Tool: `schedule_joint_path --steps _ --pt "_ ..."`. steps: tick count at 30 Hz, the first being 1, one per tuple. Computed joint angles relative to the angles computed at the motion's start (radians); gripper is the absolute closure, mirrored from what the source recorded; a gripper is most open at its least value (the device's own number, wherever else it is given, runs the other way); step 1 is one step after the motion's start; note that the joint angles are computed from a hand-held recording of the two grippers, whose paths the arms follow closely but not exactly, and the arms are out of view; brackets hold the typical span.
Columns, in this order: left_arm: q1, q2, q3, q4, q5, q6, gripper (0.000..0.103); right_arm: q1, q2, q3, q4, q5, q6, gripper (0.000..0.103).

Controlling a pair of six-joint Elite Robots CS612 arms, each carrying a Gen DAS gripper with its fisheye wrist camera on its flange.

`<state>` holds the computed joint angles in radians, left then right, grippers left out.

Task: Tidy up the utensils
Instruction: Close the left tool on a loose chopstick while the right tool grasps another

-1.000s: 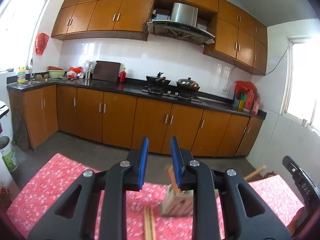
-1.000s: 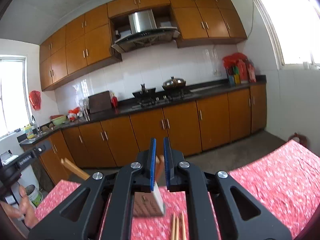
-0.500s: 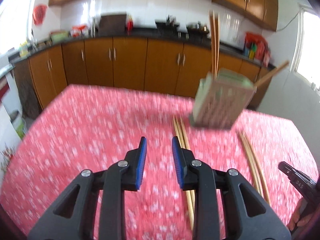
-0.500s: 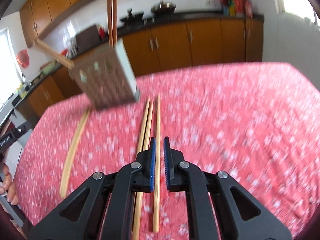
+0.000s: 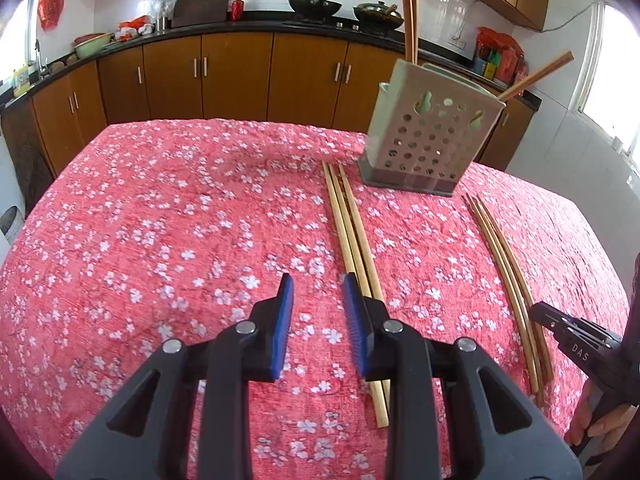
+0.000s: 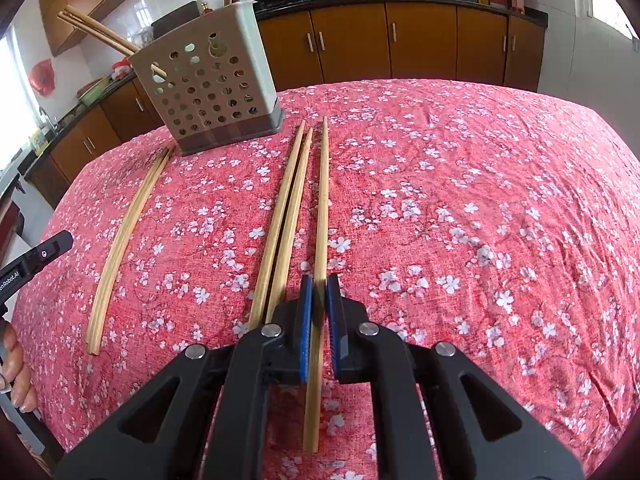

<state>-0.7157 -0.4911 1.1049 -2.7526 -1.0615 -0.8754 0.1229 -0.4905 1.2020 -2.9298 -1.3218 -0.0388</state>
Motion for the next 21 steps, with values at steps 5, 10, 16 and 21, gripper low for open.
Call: schedule_joint_path --steps 5,10,16,21 --pt "0.002 0.012 -0.013 -0.012 -0.051 0.028 0.076 0.002 0.007 -0.011 -0.012 -0.059 0.022 0.095" --pt "0.000 0.028 -0.042 0.012 -0.089 0.077 0.077 -0.006 0.014 -0.024 -0.007 -0.077 0.074 0.095" --pt "0.001 0.043 -0.077 0.099 -0.092 0.073 0.084 -0.004 0.014 -0.018 -0.022 -0.086 0.051 0.095" --pt "0.001 0.058 -0.113 0.163 -0.067 0.074 0.084 -0.004 0.009 -0.007 -0.028 -0.086 0.041 0.095"
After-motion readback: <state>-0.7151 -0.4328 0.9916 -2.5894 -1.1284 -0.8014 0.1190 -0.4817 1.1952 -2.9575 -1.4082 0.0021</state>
